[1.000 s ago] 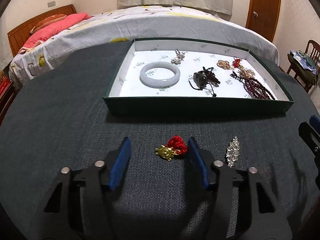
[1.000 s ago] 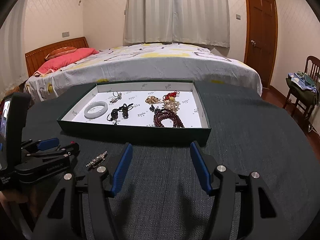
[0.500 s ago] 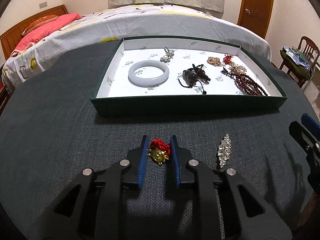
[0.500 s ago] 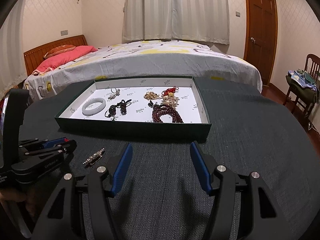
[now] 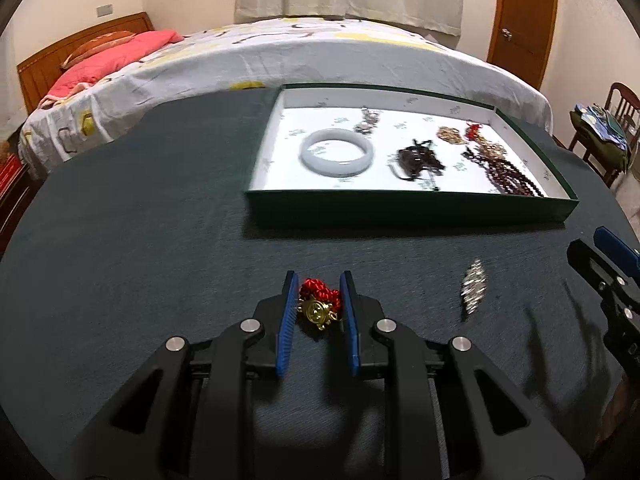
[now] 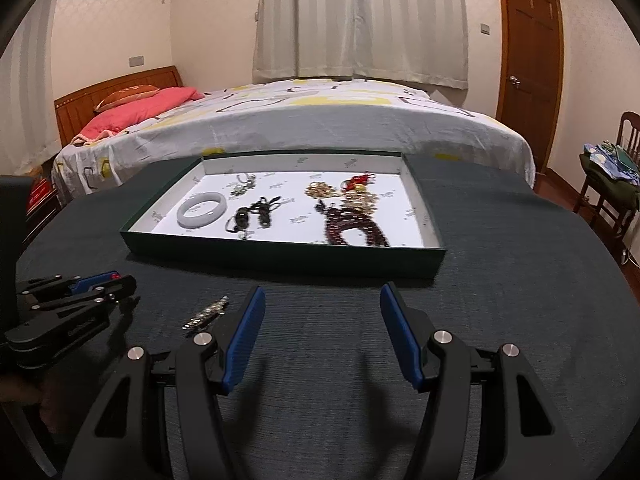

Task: Organize jewelry
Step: 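Grasp the red-bead and gold charm with the left tool and lift it, then hold the red charm in the left tool while the right tool grasps the silver rhinestone brooch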

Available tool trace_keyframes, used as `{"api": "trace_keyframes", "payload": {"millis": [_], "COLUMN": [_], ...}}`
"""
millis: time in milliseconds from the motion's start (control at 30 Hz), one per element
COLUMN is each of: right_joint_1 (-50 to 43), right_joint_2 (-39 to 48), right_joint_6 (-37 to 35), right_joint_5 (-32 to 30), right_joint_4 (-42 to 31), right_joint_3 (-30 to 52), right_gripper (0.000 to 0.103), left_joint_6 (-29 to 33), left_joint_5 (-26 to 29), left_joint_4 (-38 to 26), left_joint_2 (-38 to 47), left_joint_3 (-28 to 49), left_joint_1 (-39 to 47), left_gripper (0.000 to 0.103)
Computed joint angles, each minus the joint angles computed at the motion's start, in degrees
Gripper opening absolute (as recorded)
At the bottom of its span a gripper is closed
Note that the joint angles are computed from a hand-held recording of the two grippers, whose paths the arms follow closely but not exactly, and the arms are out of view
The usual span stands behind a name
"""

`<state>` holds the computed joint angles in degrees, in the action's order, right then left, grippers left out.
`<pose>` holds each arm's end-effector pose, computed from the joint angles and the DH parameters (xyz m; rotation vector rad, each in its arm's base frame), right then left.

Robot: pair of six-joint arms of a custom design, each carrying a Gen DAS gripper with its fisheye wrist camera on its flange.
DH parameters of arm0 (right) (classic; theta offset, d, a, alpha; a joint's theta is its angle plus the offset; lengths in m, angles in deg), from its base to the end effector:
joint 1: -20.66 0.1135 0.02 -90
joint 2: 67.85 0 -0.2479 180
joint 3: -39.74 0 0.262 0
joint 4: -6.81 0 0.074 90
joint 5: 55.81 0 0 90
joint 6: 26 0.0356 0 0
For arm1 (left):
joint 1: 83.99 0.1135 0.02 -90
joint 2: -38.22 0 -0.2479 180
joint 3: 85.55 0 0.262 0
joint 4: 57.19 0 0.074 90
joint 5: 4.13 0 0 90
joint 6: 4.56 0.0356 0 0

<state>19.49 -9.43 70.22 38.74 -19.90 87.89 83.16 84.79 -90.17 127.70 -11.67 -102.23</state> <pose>0.2353 -0.0076 0.2121 0.1864 2.2063 -0.0392 0.3256 -0.1066 0.2088 0.3279 2.4011 -0.1407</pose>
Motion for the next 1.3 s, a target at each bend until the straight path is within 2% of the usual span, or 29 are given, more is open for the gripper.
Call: {"api": "trace_keyframes", "payload": {"millis": [467,900,1000,1067,1133,1167,1300], "right_joint_1": [9.83,10.46,10.16,10.25,9.77,9.45,7.79], "right_joint_2": [10.52,20.71,20.28,19.84,19.42,19.19,16.68], "right_joint_6": [3.72,5.08,5.53,5.02,4.59,4.34,4.58], "right_joint_5": [3.34,0.73,0.47,0.42,-0.37,-1.18,-3.76], "right_joint_4": [-0.78,-6.74,-6.97,-6.98,-6.93,-6.95,-5.79], "right_joint_3": [6.48,13.84,13.57,13.28,12.96,12.81,10.8], "right_gripper": [0.059,0.058,0.053,0.04,0.021,0.015,0.014], "left_joint_6": [3.22,3.34,3.26,2.98,2.82,2.68,2.75], "left_joint_5": [1.33,1.54,1.39,1.25,1.13,1.09,1.05], "left_joint_4": [-3.4,-3.59,-3.47,-3.41,-3.16,-3.11,-2.75], "left_joint_2": [-6.96,-7.85,-7.83,-7.95,-7.77,-7.73,-7.89], "left_joint_3": [-4.16,-4.48,-4.58,-4.67,-4.76,-4.8,-5.03], "left_joint_1": [10.41,11.0,10.82,10.76,10.52,10.4,10.28], "left_gripper": [0.021,0.021,0.021,0.021,0.021,0.021,0.021]}}
